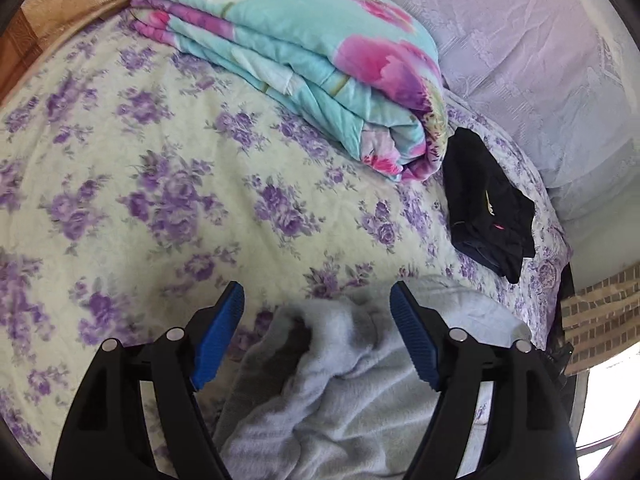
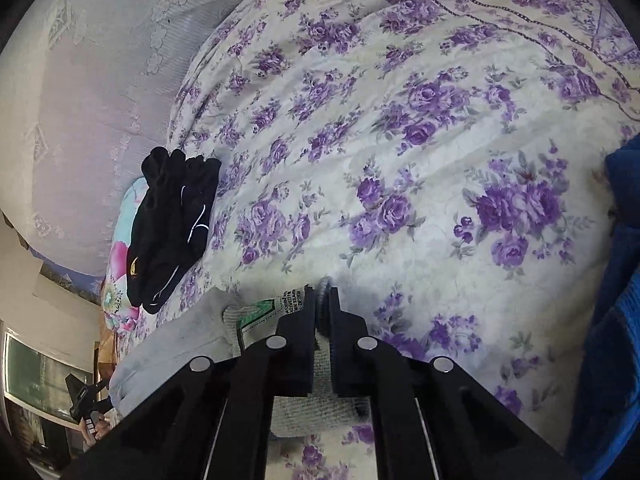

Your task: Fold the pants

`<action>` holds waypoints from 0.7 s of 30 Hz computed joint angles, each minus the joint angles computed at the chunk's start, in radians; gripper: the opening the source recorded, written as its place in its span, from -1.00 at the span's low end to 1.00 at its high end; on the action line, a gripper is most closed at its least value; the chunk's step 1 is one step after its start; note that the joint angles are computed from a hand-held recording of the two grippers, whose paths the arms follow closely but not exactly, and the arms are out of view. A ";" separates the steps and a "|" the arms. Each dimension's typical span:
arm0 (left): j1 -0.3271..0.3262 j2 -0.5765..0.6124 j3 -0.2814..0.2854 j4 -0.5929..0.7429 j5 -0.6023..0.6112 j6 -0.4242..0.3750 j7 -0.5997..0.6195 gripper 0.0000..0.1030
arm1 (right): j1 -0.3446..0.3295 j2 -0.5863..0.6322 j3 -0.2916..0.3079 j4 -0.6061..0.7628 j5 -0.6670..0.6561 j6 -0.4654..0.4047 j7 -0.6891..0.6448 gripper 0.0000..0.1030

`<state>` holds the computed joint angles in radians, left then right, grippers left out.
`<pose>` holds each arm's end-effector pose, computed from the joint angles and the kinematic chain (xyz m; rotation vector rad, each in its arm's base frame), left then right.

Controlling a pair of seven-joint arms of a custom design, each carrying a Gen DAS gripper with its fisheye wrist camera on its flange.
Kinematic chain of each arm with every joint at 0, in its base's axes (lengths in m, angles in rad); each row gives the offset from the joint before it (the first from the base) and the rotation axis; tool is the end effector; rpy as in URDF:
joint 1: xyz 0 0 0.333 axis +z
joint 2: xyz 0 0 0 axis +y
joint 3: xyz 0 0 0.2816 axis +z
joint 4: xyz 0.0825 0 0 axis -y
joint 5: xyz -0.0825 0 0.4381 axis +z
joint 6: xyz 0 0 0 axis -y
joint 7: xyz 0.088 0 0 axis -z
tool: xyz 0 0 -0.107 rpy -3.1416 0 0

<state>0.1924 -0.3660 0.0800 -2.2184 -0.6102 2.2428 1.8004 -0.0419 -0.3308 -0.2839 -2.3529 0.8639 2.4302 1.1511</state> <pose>0.5274 0.1328 0.5224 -2.3946 1.6982 -1.0407 0.5136 -0.1729 0.4401 -1.1956 1.9705 -0.0027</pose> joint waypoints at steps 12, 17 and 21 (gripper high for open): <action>-0.007 0.037 0.017 0.037 -0.047 -0.100 -0.023 -0.46 | -0.014 0.056 0.004 0.031 0.052 -0.043 0.036 -0.89; 0.000 0.057 0.017 0.035 -0.112 -0.076 -0.049 -0.83 | -0.020 0.002 0.032 -0.010 0.018 0.034 0.035 -0.91; 0.003 0.008 0.051 -0.009 -0.242 -0.076 -0.004 -0.85 | 0.005 -0.072 0.002 -0.040 0.042 0.078 0.024 -0.92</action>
<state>0.1951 -0.3581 0.1313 -2.2271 -0.8523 2.1668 1.7965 -0.0369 -0.4026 -0.2824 -2.3932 0.9061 2.5085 1.1746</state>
